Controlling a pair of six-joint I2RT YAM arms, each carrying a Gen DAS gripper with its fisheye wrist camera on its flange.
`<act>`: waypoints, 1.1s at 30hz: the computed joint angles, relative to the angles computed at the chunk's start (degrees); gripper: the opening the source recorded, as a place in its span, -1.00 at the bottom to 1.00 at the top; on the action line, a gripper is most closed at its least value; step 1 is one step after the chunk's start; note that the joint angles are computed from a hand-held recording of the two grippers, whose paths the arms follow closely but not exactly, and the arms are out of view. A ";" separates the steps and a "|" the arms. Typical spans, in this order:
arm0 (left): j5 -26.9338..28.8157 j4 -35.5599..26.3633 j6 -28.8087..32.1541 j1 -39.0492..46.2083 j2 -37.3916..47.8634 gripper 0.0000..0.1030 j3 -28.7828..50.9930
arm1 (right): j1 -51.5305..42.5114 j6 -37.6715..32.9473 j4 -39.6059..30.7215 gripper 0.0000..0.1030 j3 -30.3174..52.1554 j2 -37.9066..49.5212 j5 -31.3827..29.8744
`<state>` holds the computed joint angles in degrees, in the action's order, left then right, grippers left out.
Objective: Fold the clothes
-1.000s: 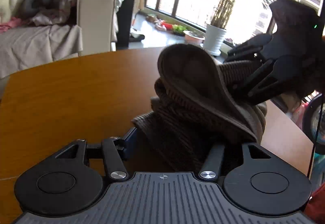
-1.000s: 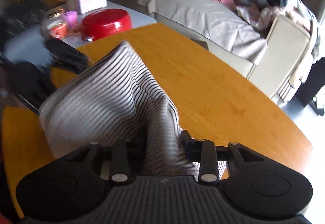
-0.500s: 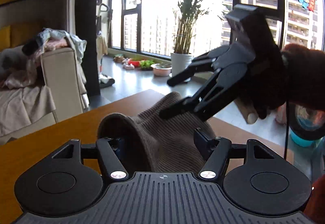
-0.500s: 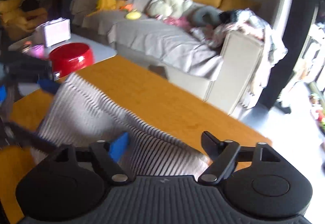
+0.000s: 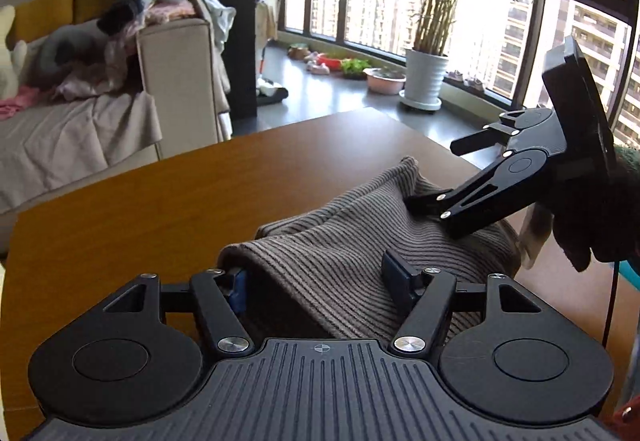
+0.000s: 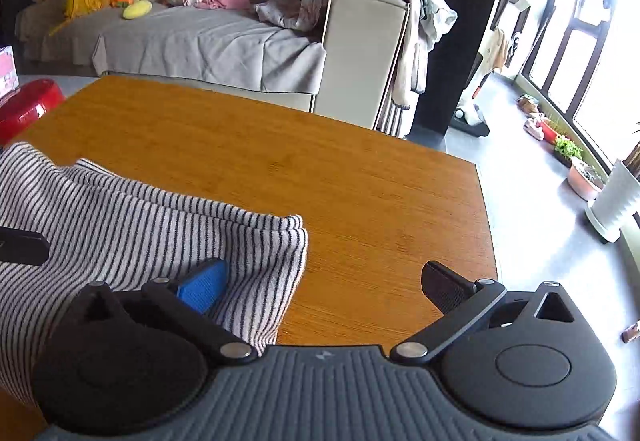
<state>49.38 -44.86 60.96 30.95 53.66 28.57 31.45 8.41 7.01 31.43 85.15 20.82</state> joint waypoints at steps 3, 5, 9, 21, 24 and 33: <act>0.14 -1.04 1.09 0.74 0.51 0.40 0.46 | 0.65 1.16 -1.33 1.00 -0.15 -1.70 1.04; 0.25 -0.93 1.37 1.08 0.66 0.42 0.39 | 1.93 2.83 -2.42 1.00 -1.01 -4.83 2.46; 0.98 -1.73 3.05 2.86 1.68 0.45 0.20 | 4.90 6.90 -0.50 1.00 -6.64 -16.47 -2.18; 13.27 -30.16 30.79 20.27 8.06 0.19 12.38 | 9.13 14.22 5.16 1.00 -7.98 -4.75 2.01; 14.23 -41.58 42.71 20.53 9.25 0.23 14.80 | 10.17 16.02 6.37 1.00 -8.60 -4.28 3.41; -3.65 10.37 -7.64 -8.77 1.48 0.57 -2.74 | 15.37 18.49 2.82 1.00 -11.28 -12.48 11.28</act>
<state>45.73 -34.49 53.32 22.18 55.13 25.83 46.82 26.90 9.83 20.15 72.68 32.09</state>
